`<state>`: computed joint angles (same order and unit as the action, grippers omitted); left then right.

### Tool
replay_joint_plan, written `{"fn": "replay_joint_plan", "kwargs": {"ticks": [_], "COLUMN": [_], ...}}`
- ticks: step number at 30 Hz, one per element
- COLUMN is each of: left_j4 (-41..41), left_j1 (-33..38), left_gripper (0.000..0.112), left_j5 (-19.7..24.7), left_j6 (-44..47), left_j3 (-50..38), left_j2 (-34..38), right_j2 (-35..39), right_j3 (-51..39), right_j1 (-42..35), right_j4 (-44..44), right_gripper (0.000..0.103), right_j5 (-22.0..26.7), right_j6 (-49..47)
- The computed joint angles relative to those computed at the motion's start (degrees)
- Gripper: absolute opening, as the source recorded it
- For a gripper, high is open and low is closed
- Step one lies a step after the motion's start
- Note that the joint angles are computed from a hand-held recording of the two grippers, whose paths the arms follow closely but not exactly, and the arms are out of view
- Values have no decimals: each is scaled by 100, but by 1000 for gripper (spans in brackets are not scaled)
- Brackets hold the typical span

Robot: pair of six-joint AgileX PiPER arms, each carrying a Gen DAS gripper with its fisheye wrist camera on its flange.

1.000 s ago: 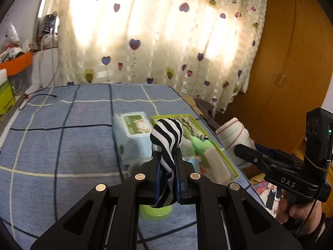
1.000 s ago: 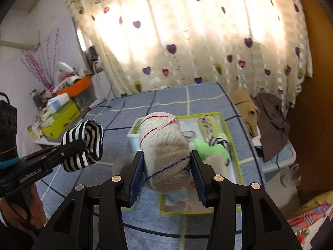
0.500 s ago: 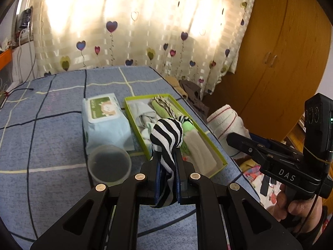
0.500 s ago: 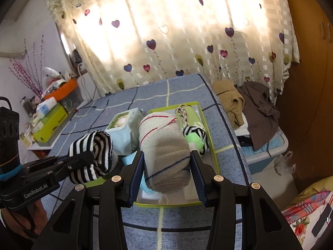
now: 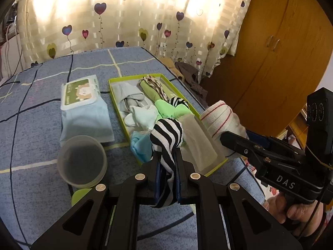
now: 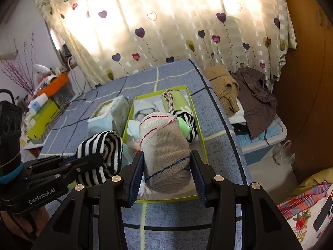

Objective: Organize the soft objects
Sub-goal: 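Lower the striped sock and rolled sock into the box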

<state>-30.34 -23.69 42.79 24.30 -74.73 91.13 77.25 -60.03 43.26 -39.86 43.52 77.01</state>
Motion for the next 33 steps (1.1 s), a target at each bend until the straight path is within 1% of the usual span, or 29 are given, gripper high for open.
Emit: {"fn": "replay_joint_plan", "kwargs": {"ticks": [7, 14, 20, 25, 28, 33], "left_j4": [124, 135, 75, 116, 141, 28], "left_j1": [-172, -160, -150, -181, -240, -219], "left_gripper": [12, 12, 12, 12, 12, 12], "left_j5": [59, 137, 177, 234, 246, 335], "left_j6": [-181, -244, -240, -333, -374, -239], "left_j3": [-187, -372, -501, -723, -832, -820], "left_j2": [335, 686, 917, 1167, 1251, 1233], "right_j2": [168, 320, 503, 642, 705, 732], "right_j3": [79, 167, 108, 78, 20, -37], "right_j1": [-234, -406, -501, -687, -795, -746], "right_j4": [229, 481, 531, 653, 704, 787], "right_gripper": [43, 43, 44, 44, 44, 46], "right_j5": [-185, -405, -445, -632, -686, -635], "right_j6": [-266, -514, -654, -796, -910, -1041]}}
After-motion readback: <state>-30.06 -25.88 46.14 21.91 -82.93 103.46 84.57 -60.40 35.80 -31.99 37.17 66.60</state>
